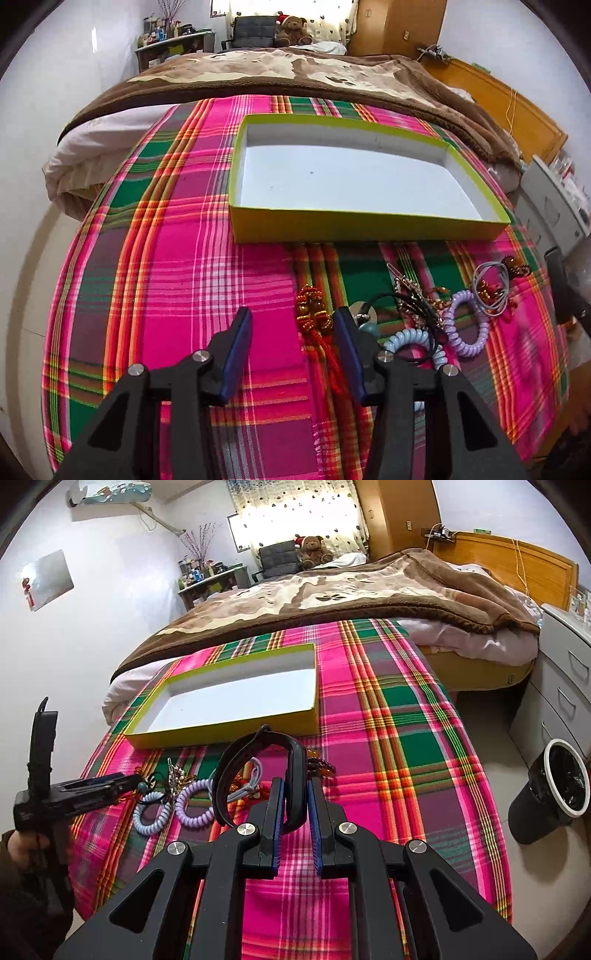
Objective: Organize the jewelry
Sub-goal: 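Close the left gripper on the red beaded tassel charm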
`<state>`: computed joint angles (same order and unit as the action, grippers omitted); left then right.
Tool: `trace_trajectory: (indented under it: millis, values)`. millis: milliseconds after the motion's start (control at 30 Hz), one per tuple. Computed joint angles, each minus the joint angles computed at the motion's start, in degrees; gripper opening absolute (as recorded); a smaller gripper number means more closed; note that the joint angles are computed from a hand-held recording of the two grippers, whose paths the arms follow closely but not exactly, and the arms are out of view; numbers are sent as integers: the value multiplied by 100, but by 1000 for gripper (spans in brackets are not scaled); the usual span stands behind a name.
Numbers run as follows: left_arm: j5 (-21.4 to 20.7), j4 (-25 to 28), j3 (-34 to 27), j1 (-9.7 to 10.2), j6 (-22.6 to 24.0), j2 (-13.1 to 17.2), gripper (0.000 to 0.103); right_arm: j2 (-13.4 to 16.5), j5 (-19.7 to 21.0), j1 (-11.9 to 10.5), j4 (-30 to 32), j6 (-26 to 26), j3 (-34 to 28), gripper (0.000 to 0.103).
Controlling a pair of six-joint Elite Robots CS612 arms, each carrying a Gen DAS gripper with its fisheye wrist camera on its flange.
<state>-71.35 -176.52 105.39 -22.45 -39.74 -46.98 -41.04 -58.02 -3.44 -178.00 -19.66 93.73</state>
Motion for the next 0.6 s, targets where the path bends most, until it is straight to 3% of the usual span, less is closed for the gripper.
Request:
trace_trajectory:
  millis: [67, 133, 200, 600]
  values:
    - [21, 4, -14, -10, 98, 9, 41, -2, 11, 10, -3, -13, -1, 13]
    - [-70, -50, -18, -9, 206, 9, 26, -5, 21, 20, -8, -11, -3, 13]
    - [-147, -117, -14, -7, 239, 11, 19, -8, 26, 31, -1, -17, -8, 13]
    - [-197, -786, 187, 49, 155, -91, 16, -44, 32, 70, -54, -11, 4, 13]
